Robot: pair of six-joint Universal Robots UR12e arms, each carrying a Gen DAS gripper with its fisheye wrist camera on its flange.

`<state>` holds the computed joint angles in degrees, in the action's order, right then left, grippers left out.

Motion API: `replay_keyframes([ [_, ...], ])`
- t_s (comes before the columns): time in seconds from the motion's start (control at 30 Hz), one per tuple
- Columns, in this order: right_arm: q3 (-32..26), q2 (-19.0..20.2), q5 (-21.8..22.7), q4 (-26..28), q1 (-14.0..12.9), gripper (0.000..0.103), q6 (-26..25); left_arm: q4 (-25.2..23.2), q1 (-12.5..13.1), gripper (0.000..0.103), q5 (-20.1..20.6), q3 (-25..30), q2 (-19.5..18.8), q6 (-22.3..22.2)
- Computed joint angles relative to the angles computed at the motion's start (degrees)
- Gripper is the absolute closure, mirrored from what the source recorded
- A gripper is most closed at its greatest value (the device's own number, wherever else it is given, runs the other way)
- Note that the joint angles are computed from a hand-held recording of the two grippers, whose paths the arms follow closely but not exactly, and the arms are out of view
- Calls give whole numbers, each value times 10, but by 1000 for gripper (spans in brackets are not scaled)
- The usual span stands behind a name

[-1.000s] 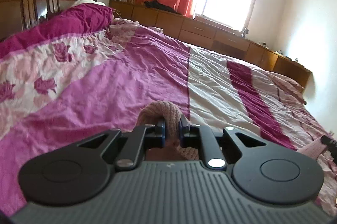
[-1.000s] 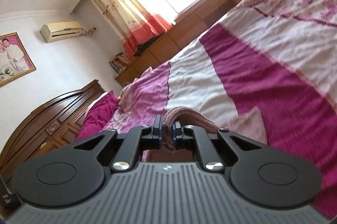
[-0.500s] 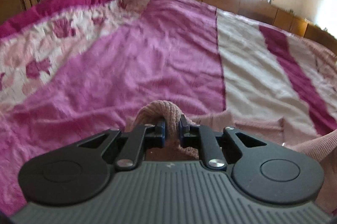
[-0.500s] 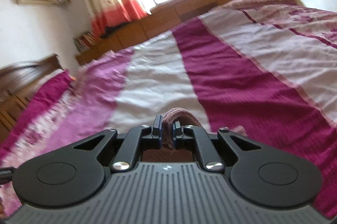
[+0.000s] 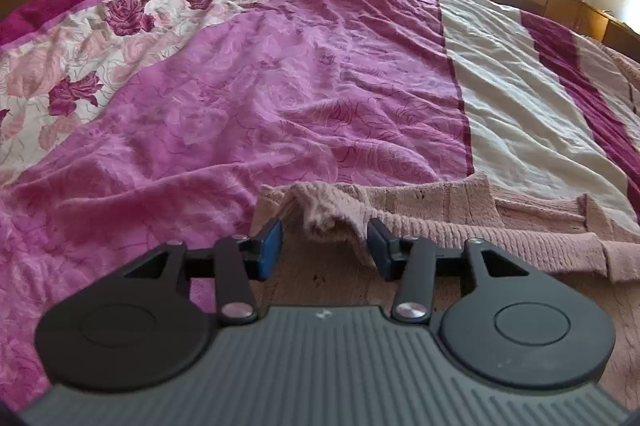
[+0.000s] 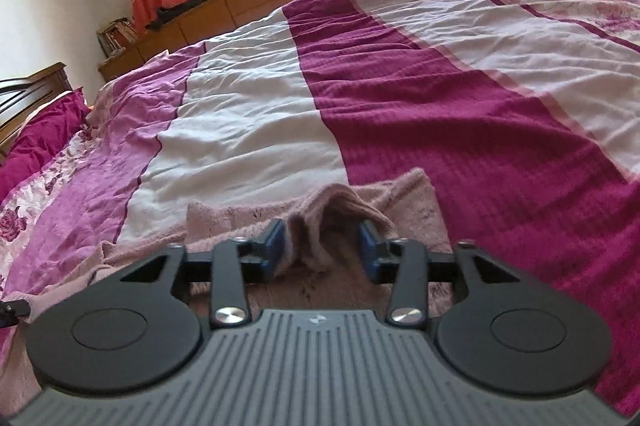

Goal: Fold small clothes
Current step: 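Lift the folded edge with both tools and fold it over the collar, then open both tools and withdraw them from the folded cardigan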

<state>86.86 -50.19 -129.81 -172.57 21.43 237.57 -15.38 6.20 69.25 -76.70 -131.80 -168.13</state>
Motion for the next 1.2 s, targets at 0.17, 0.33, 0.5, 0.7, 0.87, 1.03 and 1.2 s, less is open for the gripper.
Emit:
replay_keyframes([
  [0.17, 20, -8, -3, -30, 3, 43, 23, 21, 6, 43, -2, -15, 10, 21],
  [0.33, 31, -17, -6, -42, 9, 42, 8, 32, 10, 43, -15, -32, 22, 67],
  [0.5, 33, -19, 6, -63, 14, 42, -40, 35, 11, 43, -30, -46, 29, 125],
  [0.7, 23, -16, 17, -57, 18, 42, -93, 30, 9, 43, -15, -56, 31, 145],
  [0.87, 30, -21, 23, -55, 23, 42, -87, 20, 14, 43, -9, -65, 40, 145],
  [1.03, 49, -33, 18, -56, 30, 42, -56, 11, 21, 43, -8, -82, 55, 147],
  [1.2, 71, -45, 8, -56, 41, 41, -24, -6, 27, 43, -3, -98, 69, 137],
])
